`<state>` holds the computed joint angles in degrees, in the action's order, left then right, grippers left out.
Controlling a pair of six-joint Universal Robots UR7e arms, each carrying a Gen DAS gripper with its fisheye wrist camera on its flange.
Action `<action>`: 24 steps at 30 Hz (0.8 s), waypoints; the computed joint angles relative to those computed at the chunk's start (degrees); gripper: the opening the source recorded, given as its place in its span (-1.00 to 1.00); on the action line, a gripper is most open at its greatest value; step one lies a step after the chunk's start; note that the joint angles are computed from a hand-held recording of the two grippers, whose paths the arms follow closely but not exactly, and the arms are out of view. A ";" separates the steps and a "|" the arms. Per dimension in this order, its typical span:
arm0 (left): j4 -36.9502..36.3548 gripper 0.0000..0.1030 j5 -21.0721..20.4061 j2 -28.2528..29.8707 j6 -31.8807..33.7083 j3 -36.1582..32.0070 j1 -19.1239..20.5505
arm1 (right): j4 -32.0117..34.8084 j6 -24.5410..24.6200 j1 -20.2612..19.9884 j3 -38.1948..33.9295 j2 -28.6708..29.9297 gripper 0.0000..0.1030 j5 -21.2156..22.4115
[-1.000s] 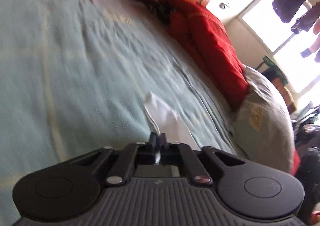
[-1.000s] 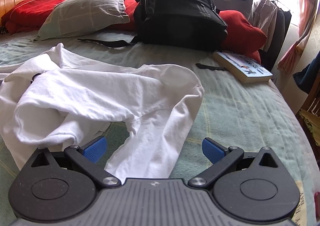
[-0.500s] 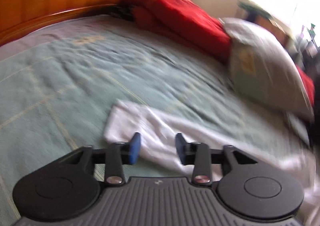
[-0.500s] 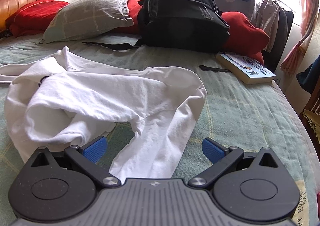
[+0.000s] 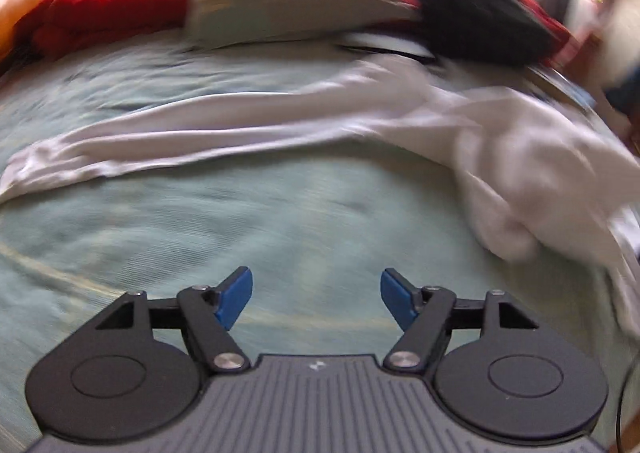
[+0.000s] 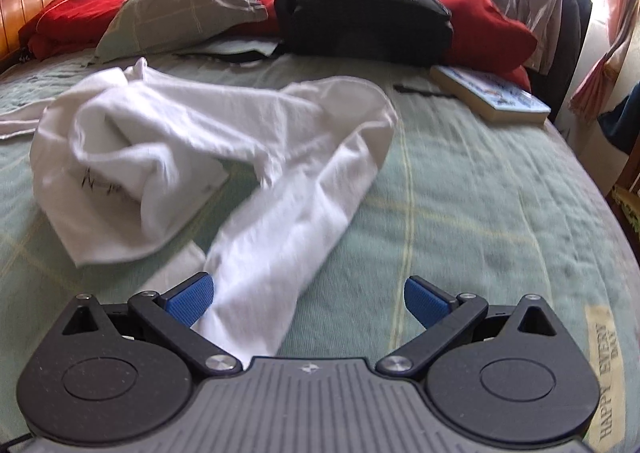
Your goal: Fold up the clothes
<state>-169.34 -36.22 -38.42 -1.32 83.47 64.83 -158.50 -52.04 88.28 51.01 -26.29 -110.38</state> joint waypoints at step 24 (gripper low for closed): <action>-3.32 0.58 3.14 10.25 0.11 0.82 -10.58 | 4.86 1.08 -1.30 15.37 -9.83 1.00 4.55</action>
<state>-172.66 -33.07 -28.17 -1.21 84.29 54.25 -153.64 -50.96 86.98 66.38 -36.12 -105.82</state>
